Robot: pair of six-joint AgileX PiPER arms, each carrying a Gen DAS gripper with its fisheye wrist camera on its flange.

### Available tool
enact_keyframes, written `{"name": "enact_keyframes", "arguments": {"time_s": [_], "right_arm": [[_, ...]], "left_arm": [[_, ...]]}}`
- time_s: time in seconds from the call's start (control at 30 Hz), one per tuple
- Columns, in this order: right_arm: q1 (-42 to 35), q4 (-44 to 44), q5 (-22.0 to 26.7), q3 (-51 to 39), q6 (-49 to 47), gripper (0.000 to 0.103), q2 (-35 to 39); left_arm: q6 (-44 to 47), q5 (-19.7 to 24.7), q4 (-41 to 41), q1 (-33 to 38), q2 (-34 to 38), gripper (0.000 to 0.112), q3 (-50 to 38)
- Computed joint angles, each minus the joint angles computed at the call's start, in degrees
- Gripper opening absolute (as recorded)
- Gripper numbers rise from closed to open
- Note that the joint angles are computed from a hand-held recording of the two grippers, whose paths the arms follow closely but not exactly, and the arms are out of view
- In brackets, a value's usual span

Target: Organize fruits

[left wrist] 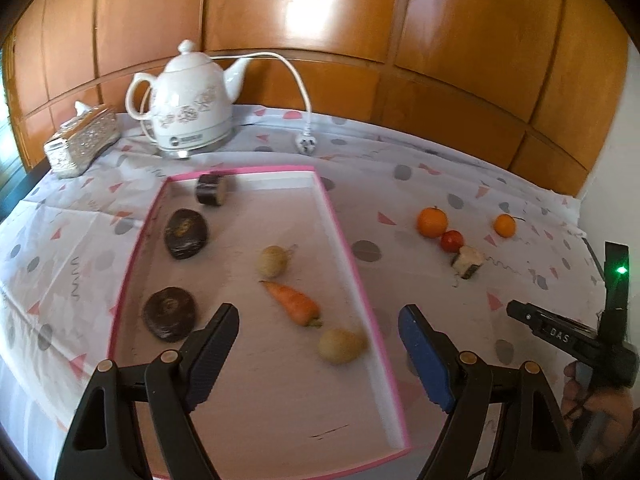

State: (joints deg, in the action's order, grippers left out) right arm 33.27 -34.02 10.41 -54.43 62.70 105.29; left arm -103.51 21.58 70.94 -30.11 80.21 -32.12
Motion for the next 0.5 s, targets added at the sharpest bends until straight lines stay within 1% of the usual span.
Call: {"name": "enact_keyframes", "arguments": {"time_s": [0.1,0.3,0.43,0.5], "right_arm": [[-1.49,-1.23,-0.26,-0.12,0.53,0.037,0.34],[-5.1,4.59,0.87,-4.02,-6.84,0.037,2.79],[-7.23,6.24,2.47,-7.59,-10.0,0.039,4.91],[-8.12,6.97,3.24,-9.55,-11.83,0.041,6.04]], "left_arm": [[2.85,-1.08,-2.27,-0.56,2.46,0.082,-2.82],[8.05,-2.04,-6.73,-2.3,7.81,0.082,-9.36],[13.08,-3.37,-11.15,-3.06,12.65,0.082,-14.36],[14.9,-4.05,-12.85,-3.37,15.01,0.08,-16.49]]}}
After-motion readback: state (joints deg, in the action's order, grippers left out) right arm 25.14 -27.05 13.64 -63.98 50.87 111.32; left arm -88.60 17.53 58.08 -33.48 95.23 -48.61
